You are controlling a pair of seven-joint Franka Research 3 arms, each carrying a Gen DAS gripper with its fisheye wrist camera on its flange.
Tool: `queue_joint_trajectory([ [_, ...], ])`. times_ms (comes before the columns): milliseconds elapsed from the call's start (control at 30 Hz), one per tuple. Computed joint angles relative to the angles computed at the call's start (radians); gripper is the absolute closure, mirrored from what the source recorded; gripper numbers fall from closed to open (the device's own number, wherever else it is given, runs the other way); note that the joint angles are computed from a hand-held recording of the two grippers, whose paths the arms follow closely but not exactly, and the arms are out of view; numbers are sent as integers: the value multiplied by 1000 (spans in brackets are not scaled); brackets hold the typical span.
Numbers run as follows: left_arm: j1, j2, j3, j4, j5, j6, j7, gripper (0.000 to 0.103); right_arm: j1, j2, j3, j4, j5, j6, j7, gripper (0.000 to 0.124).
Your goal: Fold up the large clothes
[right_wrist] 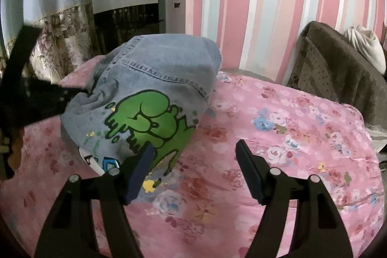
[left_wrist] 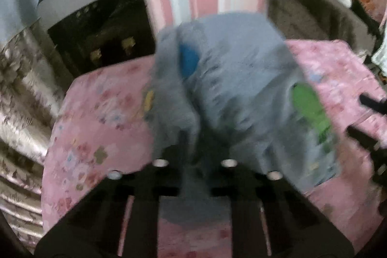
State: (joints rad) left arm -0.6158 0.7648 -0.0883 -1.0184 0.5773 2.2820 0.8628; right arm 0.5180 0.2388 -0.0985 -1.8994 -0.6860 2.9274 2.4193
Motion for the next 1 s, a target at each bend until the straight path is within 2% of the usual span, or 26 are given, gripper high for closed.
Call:
queue_joint_trajectory([
  [133,27,-88,0,-190,24,106,-56,99,12,27,-3,24,12,16,4,53],
  [300,33,-112,4,-249,78,169,-109,96,49,48,-27,45,23,28,16,53],
  [400,23,-127,27,-280,123,186,-175,75,67,55,-49,45,15,45,49,50],
  [467,7,-137,54,-295,171,175,-257,41,72,61,-61,40,26,66,77,46],
  [533,21,-155,53,-331,192,196,-323,25,45,69,-34,30,100,94,41,45],
  [567,39,-164,43,-355,186,225,-346,22,31,75,-19,23,146,111,17,45],
  [633,48,-168,38,-368,199,244,-372,21,55,82,-48,14,177,136,22,40],
  [700,35,-163,46,-359,236,230,-391,20,85,92,-82,9,197,156,29,38],
  [800,34,-162,44,-359,265,231,-405,20,74,105,-66,7,269,172,-22,38],
  [867,39,-164,38,-362,271,235,-405,20,103,115,-96,12,283,178,-30,36],
  [1000,43,-166,30,-356,283,227,-372,20,98,127,-84,14,357,184,-88,36],
])
